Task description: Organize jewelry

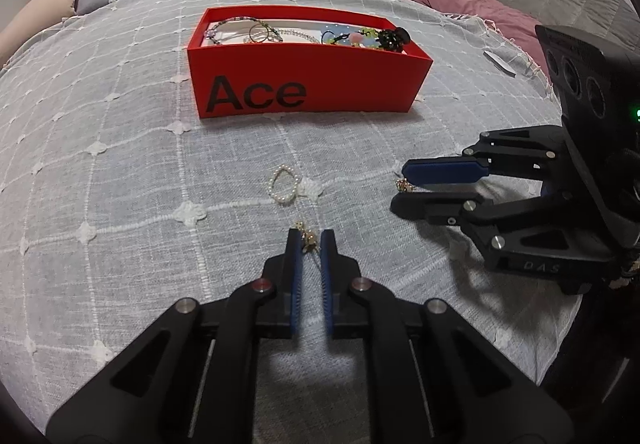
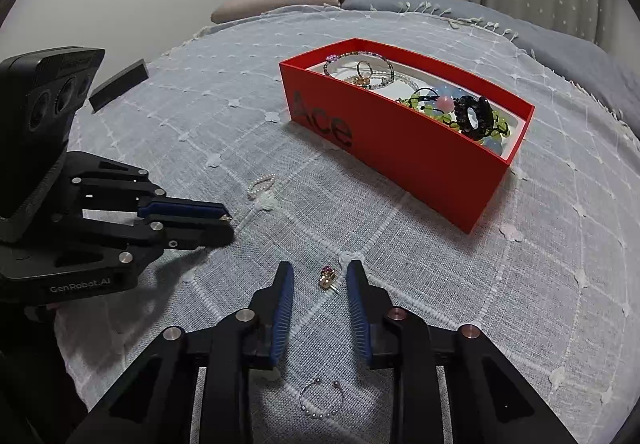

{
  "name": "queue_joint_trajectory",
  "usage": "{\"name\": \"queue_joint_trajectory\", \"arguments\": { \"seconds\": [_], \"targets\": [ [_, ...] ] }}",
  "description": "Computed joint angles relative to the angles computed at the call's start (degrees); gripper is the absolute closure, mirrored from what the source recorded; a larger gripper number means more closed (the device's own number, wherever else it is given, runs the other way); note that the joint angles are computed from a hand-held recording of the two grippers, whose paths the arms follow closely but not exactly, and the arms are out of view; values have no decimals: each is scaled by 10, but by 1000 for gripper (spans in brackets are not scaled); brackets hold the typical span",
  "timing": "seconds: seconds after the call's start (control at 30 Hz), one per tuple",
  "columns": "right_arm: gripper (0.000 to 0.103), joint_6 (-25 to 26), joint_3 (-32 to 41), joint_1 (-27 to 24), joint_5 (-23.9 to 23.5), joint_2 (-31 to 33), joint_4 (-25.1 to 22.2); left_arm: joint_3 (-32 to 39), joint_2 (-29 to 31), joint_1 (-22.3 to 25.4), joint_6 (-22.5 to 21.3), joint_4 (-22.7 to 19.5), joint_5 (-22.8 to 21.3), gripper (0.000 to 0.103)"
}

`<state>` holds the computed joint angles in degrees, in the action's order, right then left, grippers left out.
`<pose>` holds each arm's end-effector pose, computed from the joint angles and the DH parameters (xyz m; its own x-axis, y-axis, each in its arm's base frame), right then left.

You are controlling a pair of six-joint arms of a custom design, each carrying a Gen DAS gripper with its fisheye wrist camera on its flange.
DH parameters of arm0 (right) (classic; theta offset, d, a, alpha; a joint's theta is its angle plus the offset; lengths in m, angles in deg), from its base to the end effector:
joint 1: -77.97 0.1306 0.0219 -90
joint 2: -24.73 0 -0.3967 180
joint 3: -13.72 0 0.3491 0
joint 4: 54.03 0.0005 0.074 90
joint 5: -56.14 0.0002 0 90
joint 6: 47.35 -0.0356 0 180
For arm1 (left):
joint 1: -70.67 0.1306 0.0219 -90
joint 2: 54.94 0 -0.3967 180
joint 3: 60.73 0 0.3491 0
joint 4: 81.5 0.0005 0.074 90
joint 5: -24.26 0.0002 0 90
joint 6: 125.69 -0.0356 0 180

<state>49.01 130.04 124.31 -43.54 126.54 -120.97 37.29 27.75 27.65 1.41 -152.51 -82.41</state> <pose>0.3463 0.3709 0.5198 -0.4570 -0.6371 -0.6207 -0.8397 0.5391 0.0649 0.2763 -0.2446 0.5270 -0.8045 -0.0396 -0.5926 0.0627 0.9865 -0.1511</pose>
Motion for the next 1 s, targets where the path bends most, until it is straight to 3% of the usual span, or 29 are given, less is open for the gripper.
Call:
{"name": "queue_joint_trajectory", "arguments": {
  "seconds": [0.13,0.27,1.0],
  "targets": [
    [81,2,1,0,3,1,-1,-5,-5,1,4,2,2,93],
    [93,4,2,2,15,1,0,-3,-6,2,6,1,4,93],
    [96,-15,33,-23,-12,-7,-1,8,-28,14,12,-6,-13,94]
  ]
}}
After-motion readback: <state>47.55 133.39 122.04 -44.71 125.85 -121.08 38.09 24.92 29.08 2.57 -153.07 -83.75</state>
